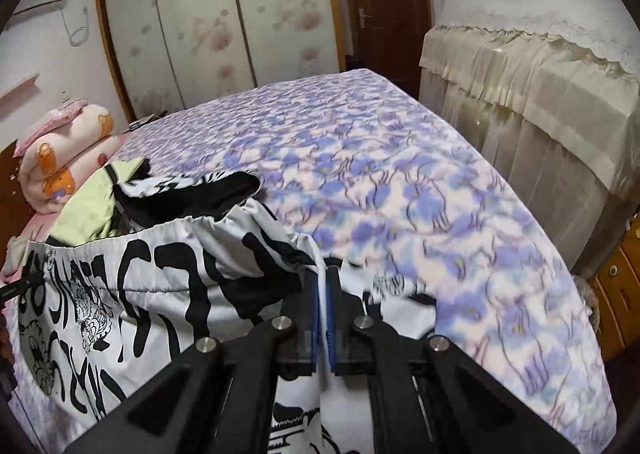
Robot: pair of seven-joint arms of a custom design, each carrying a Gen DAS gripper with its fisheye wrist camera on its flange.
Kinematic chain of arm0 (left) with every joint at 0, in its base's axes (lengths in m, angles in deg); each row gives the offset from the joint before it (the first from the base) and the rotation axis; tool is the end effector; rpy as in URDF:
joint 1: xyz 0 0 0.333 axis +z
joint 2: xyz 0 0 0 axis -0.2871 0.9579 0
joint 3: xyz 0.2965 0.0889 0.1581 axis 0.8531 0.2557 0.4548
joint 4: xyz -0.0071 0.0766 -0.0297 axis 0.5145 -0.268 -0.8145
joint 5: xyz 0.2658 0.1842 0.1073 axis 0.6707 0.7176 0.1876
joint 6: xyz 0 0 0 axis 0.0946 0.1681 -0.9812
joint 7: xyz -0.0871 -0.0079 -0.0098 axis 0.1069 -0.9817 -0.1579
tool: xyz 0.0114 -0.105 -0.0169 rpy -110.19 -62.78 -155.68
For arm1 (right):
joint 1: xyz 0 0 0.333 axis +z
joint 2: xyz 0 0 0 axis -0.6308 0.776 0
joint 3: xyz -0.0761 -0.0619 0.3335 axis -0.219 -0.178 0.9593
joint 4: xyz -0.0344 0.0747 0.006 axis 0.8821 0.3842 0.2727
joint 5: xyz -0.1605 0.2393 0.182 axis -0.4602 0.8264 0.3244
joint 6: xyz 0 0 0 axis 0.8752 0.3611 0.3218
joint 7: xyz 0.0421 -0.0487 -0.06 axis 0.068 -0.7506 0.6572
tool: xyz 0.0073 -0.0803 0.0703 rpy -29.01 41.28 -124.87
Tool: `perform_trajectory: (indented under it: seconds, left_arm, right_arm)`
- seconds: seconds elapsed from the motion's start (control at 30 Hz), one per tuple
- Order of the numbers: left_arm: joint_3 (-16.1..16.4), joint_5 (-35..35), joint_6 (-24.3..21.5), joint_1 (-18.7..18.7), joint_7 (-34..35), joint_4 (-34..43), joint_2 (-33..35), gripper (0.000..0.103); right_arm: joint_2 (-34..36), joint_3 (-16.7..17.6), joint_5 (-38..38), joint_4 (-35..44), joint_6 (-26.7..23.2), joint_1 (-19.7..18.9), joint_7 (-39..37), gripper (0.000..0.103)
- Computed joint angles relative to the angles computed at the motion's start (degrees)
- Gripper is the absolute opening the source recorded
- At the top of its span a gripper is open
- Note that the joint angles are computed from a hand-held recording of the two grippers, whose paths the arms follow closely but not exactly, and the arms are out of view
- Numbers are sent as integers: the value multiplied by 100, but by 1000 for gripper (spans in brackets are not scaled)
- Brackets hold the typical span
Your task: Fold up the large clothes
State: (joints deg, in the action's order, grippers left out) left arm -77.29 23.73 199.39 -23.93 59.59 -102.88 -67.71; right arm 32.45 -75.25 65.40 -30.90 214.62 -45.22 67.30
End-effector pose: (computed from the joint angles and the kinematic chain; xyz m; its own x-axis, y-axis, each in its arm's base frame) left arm 0.4372 -0.1698 0.4513 0.5052 -0.8542 0.1230 -0.6074 -0.4531 -0.6525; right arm 0.6162 -0.0897 0.4795 0.4113 -0.9076 -0.0839 -0.6217 -0.2120 -0.7540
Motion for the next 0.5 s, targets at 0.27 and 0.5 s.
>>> perform_trajectory:
  seconds: [0.27, 0.5]
  left_arm:
    - [503, -353, 1056, 316, 322, 493, 1720, 10]
    - [903, 655, 2062, 440, -574, 135, 1555, 24]
  right_arm:
    - [1968, -797, -2666, 1384, -20, 930, 3114, 5]
    - [1918, -357, -3016, 1528, -239, 479, 3336, 15]
